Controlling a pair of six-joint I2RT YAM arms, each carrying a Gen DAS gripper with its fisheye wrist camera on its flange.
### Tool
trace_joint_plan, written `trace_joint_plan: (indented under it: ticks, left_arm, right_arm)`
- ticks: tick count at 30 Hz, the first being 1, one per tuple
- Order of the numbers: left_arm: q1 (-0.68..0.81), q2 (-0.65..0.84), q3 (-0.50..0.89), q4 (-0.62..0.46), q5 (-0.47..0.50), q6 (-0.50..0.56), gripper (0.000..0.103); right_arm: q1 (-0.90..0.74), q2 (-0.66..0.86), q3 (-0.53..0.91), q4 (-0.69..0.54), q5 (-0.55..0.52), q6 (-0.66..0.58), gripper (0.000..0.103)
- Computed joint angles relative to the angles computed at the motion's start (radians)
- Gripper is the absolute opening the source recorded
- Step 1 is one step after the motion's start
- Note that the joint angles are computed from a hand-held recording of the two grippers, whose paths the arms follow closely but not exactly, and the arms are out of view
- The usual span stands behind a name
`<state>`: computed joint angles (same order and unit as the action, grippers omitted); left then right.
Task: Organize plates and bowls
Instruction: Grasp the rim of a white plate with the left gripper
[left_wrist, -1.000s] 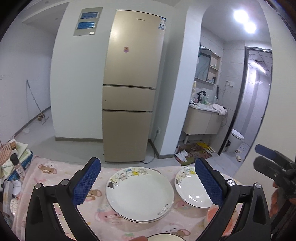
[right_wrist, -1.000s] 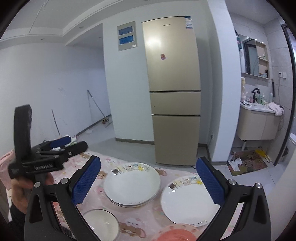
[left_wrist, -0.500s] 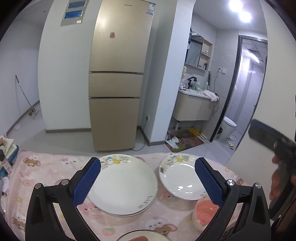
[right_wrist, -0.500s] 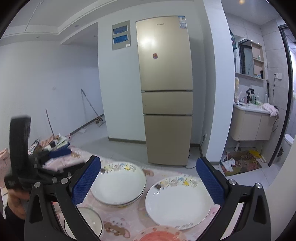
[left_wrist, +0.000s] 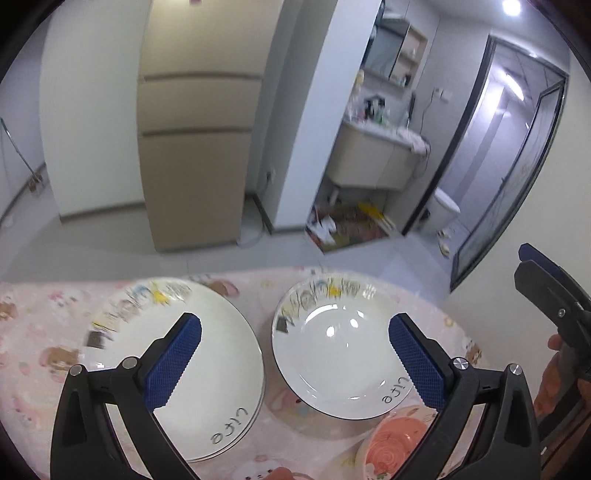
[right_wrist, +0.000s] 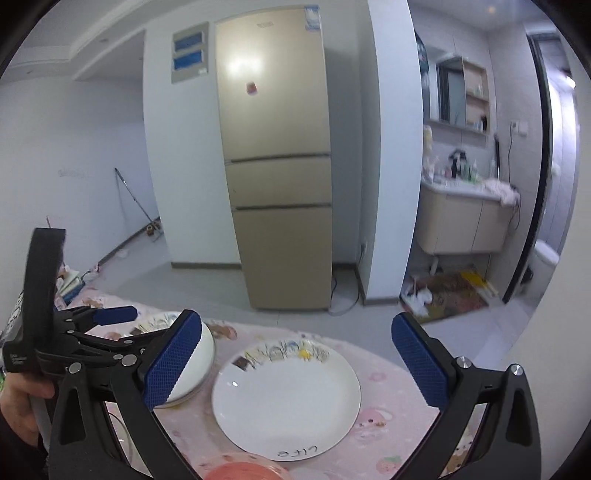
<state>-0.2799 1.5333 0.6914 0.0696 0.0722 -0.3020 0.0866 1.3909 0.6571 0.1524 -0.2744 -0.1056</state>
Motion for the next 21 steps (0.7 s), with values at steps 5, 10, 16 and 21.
trace_joint_plan:
  ticks: [5,10,16,21]
  left_arm:
    - [-0.015,0.182,0.109,-0.010,0.029,0.013,0.095]
    - [-0.013,0.379,0.287,-0.107,0.025,0.043,0.079]
    - [-0.048,0.545,0.461,-0.236,-0.046,0.102,0.055]
    - [-0.052,0.636,0.545,-0.284,-0.052,0.120,0.050]
  right_arm:
    - [-0.062,0.173,0.058,0.018,-0.040,-0.006,0.090]
    - [-0.109,0.364,0.140,-0.018,-0.036,-0.036,0.072]
    - [-0.169,0.540,0.248,-0.119,-0.054,-0.075,0.056]
    - [-0.190,0.632,0.301,-0.169,-0.085,-0.091,0.040]
